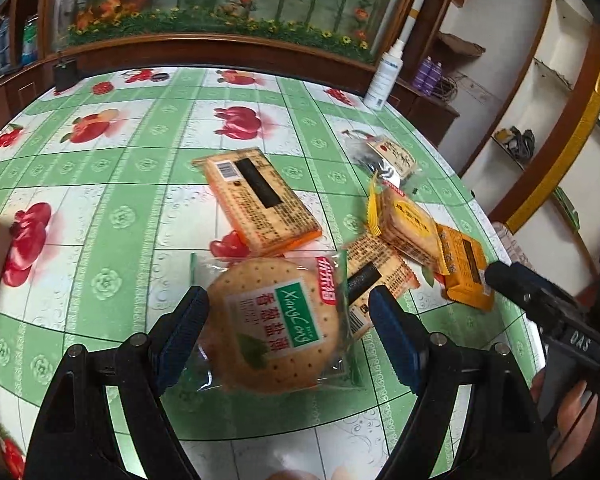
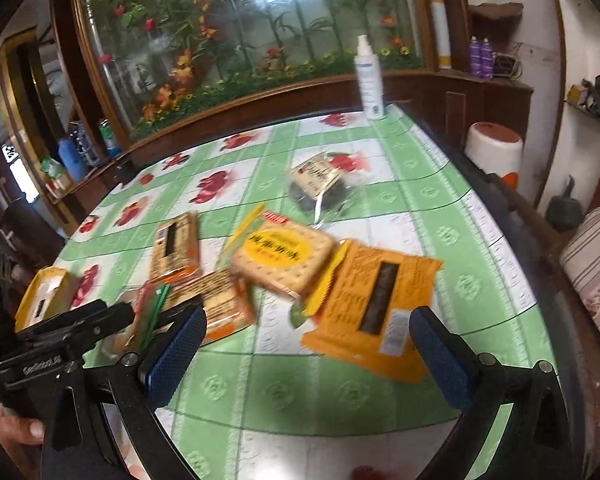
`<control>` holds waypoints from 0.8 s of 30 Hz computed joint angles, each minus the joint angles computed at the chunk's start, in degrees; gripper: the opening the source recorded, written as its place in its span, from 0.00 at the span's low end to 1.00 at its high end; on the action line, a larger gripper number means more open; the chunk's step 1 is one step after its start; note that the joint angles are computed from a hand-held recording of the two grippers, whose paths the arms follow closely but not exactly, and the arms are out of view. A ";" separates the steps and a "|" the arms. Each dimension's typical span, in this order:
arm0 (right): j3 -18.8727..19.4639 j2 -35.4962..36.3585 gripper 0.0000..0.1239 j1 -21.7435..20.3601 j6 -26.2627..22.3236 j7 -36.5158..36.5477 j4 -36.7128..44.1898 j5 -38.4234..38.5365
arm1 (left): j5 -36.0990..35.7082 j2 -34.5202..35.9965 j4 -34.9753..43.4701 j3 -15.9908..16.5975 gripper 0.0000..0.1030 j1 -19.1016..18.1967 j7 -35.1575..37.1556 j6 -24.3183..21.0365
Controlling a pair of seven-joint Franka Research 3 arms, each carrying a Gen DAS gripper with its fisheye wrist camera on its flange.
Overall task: Organize snacks
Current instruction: 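Grasp round scallion cracker pack with left tool while right tool grasps yellow-orange pack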
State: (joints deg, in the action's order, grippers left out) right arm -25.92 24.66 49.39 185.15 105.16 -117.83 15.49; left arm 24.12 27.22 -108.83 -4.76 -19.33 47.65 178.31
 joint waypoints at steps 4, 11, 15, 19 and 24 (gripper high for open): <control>-1.87 1.65 0.83 0.71 -1.90 1.55 1.59 -0.37 | 2.26 0.96 2.17 3.05 0.80 -2.98 -1.70 -3.34; -9.64 6.14 0.83 4.78 -8.87 10.76 5.85 -3.94 | 4.58 1.21 2.01 3.11 0.79 -1.97 -3.99 -2.95; -10.14 8.21 0.83 4.21 -13.30 14.05 8.81 -7.10 | 9.24 0.36 1.47 8.87 0.51 -6.48 -8.42 -2.02; -4.36 9.08 0.81 -1.28 -15.90 12.51 11.48 -9.06 | 10.88 0.06 1.65 7.49 0.43 -5.01 -7.94 -2.27; -5.80 8.80 0.69 -0.30 -17.00 16.23 10.92 -14.37 | 12.59 0.13 2.02 6.29 0.47 -4.21 -7.30 -3.48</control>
State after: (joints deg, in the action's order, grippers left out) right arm -31.71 33.46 49.09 168.15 121.39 -106.90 1.12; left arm 36.71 27.36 -106.80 1.53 -23.53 40.35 174.83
